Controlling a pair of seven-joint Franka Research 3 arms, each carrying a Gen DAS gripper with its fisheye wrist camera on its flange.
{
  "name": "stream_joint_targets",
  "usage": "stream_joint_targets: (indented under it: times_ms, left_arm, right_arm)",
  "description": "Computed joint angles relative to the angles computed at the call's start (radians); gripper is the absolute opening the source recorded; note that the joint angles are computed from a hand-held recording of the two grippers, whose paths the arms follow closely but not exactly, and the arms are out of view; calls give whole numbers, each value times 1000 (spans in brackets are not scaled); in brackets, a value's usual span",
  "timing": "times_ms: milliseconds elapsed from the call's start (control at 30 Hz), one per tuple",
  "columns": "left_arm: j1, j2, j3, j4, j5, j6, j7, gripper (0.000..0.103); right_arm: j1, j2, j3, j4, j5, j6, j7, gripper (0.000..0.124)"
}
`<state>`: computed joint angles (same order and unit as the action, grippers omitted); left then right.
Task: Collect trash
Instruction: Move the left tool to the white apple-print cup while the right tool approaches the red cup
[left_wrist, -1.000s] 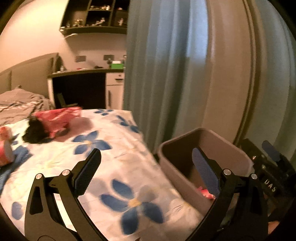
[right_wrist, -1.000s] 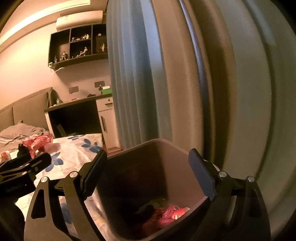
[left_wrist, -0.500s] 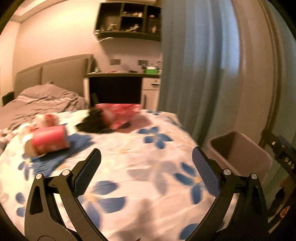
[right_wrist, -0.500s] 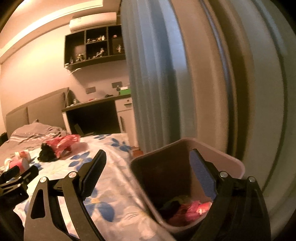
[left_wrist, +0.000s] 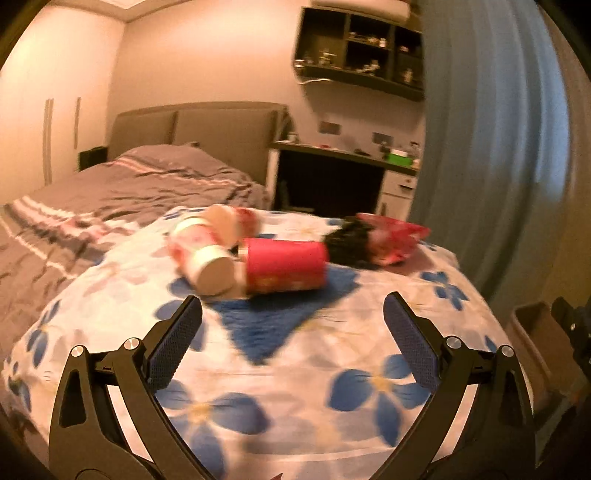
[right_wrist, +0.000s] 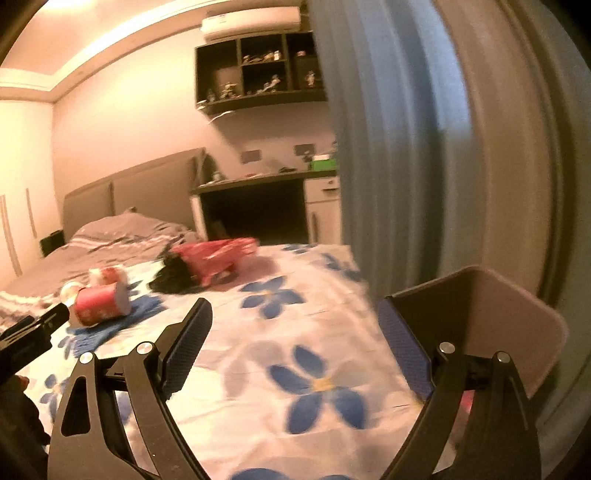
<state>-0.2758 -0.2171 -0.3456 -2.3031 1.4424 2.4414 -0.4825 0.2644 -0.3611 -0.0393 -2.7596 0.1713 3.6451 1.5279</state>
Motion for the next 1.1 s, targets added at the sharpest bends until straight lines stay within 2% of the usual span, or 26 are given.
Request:
stream_joint_targets:
  times_ms: [333,433,600,667,733,833,967,1033,1100]
  left_arm:
    - [46,-112,14,-114,-51,-20,-32,97]
    - [60,-138,9,-138,-68,-31,-25,97]
    - [87,-176,15,-180,-86,-26,-28,97]
    - [99,-191,16,-195,-92,-27,-32,97]
    - [110,-204,18,-208,-99,-24,-35,97]
    - [126,-220,20,-223,-103,-20,-36,97]
    - [145,-238,23,-241,-104,-14,-39,97]
    - [154,-242,24,-247,-105,-12,-40,97]
    - [163,-244,28,-252,-104,-1,-42,97]
  right_arm:
    - [113,71,-10,68,-120,-25,72,90]
    - [164,105,-44,102,-206,-32,138,93]
    - [206,170,-50,173,-333,-54,233,97]
    - [193,200,-8,204,-328,-63,225,97]
    - [201,236,1,251,-377,-91,257,97]
    - [177,285,73,314,-321,-130,198,97]
    - [164,343,129,386,-256,-177,141,97]
    - [149,368,130,432,-355,-225,241,97]
    - [65,395,186,484,-550,-268,428,97]
